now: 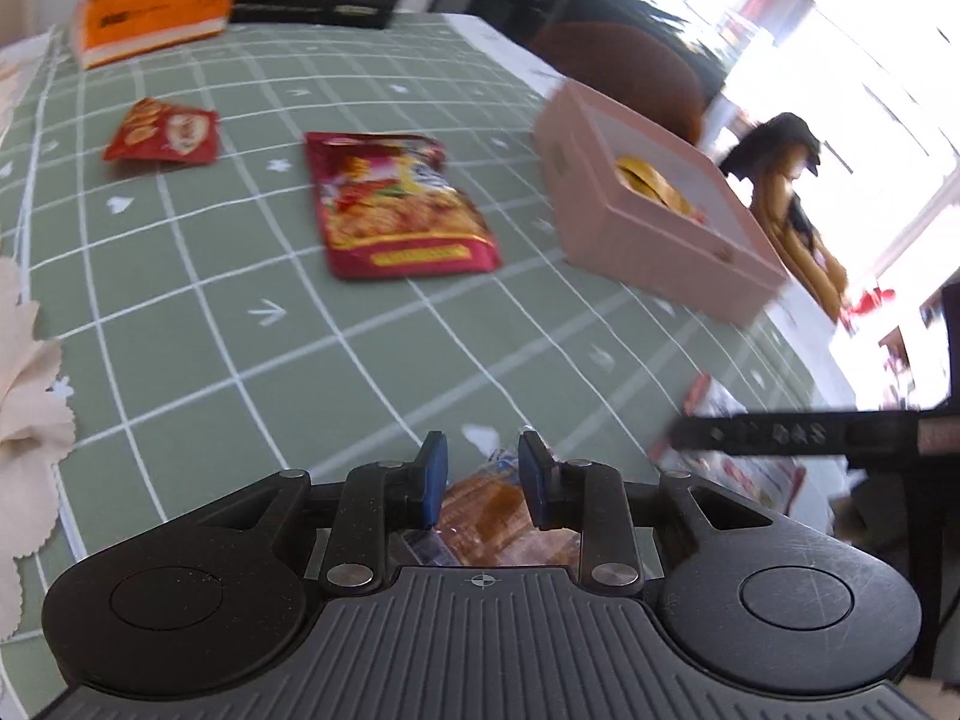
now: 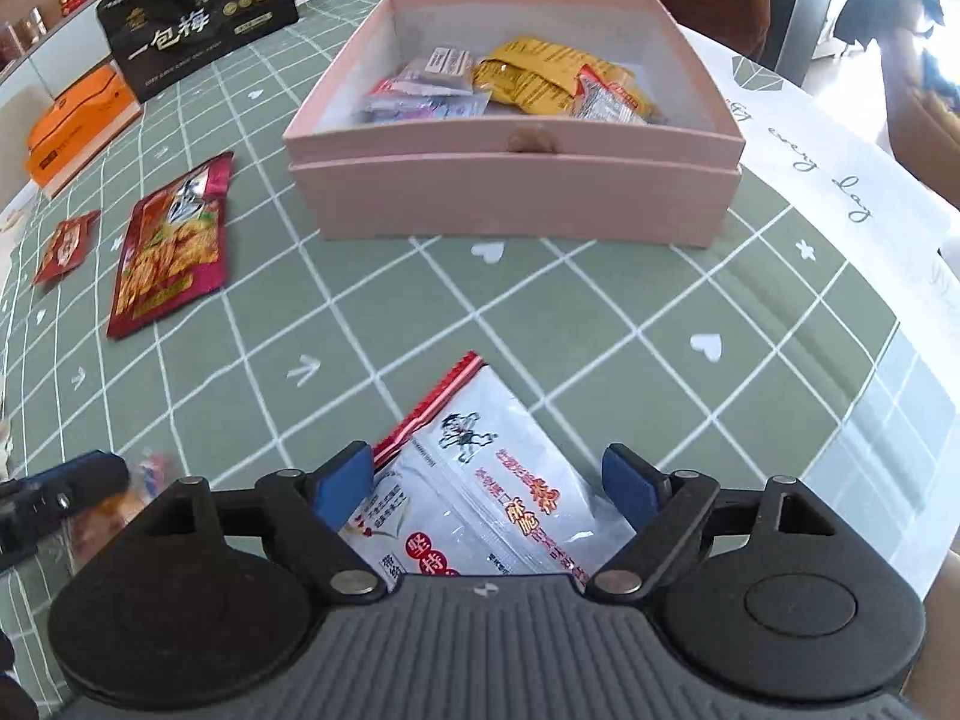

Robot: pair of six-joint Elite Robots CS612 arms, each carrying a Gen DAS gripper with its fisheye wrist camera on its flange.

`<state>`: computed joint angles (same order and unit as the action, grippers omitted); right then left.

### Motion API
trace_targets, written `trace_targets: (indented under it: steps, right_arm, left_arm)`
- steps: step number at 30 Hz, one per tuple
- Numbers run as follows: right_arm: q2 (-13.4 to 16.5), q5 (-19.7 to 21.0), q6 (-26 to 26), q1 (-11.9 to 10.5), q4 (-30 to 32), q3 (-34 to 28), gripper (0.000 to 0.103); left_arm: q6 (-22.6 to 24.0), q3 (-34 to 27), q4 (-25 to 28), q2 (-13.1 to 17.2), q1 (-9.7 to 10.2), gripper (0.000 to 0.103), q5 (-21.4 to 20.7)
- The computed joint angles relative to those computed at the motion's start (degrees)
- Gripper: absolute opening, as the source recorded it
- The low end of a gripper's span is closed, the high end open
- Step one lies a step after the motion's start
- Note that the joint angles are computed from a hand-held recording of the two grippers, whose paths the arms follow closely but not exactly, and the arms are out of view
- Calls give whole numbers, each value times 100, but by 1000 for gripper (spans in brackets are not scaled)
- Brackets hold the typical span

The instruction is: Organize snacks

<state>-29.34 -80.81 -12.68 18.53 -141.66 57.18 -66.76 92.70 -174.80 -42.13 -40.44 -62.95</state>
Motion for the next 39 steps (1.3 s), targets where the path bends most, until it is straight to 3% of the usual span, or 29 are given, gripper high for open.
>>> trace_targets:
  steps: [3, 5, 9, 12, 15, 22, 25, 30, 35, 39]
  right_arm:
    - [-102, 54, -131, -4, -22, 175, 84]
    - [-167, 65, -187, -9, -140, 324, 84]
    - [-263, 54, -254, -18, -342, 536, 84]
    - [-361, -49, -405, 0, -662, 722, 84]
    - [-484, 175, -581, -22, -667, 862, 84]
    - [-784, 887, -1393, -22, -68, 1222, 84]
    - [-790, 764, -1620, 50, -212, 1294, 84]
    - [-675, 391, -1451, 130, -547, 1178, 84]
    - [-644, 397, -1400, 26, -856, 1157, 83]
    - [-570, 94, -1015, -82, -894, 1050, 83]
  left_arm:
    - [290, 24, -37, -26, -62, 30, -15]
    - [209, 66, -67, -49, -69, 30, -68]
    - [-381, 333, -360, -159, -90, 30, 48]
    - [-882, 495, -248, -279, -80, 30, -25]
    - [-1070, 523, -149, -310, -86, 30, -140]
    - [-998, 319, -149, -196, -82, 31, -470]
    - [-888, 225, -84, -163, -91, 35, -482]
    - [-676, 137, 24, -159, -106, 35, -326]
    - [-276, 7, 288, -135, -144, 35, -275]
    - [-139, -5, 308, -136, -157, 35, -306]
